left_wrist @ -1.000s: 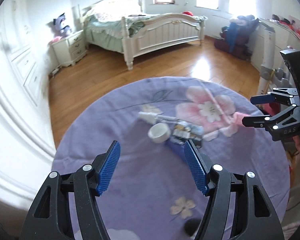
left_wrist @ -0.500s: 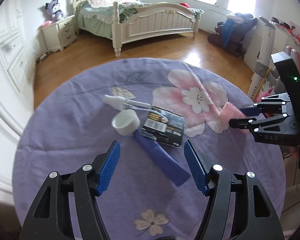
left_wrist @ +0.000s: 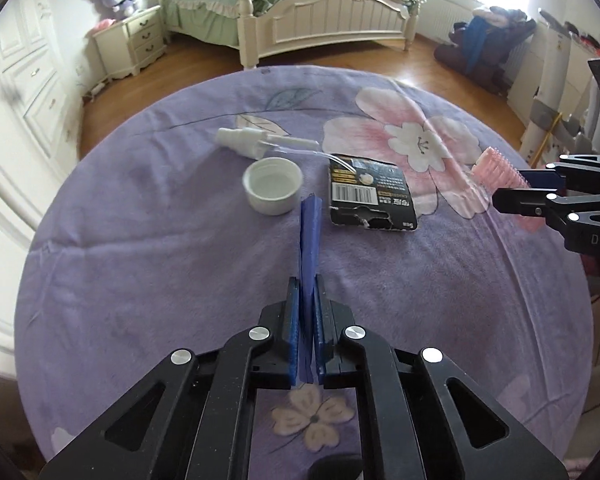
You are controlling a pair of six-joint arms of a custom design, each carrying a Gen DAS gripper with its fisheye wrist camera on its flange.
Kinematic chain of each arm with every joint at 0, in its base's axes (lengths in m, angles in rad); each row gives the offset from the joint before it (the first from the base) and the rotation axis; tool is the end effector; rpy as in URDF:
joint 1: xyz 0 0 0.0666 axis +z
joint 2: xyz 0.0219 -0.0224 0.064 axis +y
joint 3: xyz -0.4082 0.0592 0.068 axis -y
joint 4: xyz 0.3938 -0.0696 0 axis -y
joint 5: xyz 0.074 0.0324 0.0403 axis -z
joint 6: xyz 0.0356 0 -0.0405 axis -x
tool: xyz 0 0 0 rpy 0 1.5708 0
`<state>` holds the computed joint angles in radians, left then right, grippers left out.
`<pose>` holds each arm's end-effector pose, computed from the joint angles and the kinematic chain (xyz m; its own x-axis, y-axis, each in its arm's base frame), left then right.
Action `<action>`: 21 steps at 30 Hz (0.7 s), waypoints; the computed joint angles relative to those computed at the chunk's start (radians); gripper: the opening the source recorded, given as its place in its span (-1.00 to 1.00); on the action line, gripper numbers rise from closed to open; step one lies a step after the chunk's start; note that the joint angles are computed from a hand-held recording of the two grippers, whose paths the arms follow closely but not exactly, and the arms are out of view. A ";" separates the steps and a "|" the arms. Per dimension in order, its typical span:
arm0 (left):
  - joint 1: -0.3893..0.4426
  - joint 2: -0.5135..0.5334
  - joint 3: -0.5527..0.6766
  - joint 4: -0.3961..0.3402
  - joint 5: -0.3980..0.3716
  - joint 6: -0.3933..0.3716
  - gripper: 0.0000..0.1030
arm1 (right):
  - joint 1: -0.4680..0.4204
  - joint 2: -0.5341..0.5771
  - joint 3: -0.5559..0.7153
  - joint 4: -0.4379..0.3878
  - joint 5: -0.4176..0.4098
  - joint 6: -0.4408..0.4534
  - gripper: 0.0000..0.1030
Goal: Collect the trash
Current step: 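Grasp the blue comb with the left tool while the right tool holds the pink roller, then carry the pink roller and blue comb over the bin and open both tools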
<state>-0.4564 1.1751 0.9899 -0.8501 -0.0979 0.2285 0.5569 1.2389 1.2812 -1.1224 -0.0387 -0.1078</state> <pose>0.3335 -0.1603 0.3667 -0.8411 0.1618 -0.5160 0.2087 0.9774 -0.0337 0.3374 0.2112 0.4586 -0.8029 -0.3733 -0.4648 -0.4599 0.8839 0.0846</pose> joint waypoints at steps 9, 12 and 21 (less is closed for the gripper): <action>-0.069 -0.045 0.055 0.005 -0.021 -0.022 -0.87 | 0.008 -0.051 0.003 0.017 -0.018 -0.027 -0.46; -0.108 -0.001 0.100 0.018 -0.005 -0.029 -0.87 | -0.020 -0.094 -0.019 0.009 0.001 -0.043 -0.46; -0.280 0.245 0.298 0.108 0.061 -0.065 -0.87 | -0.240 -0.209 -0.106 -0.041 0.076 -0.054 -0.46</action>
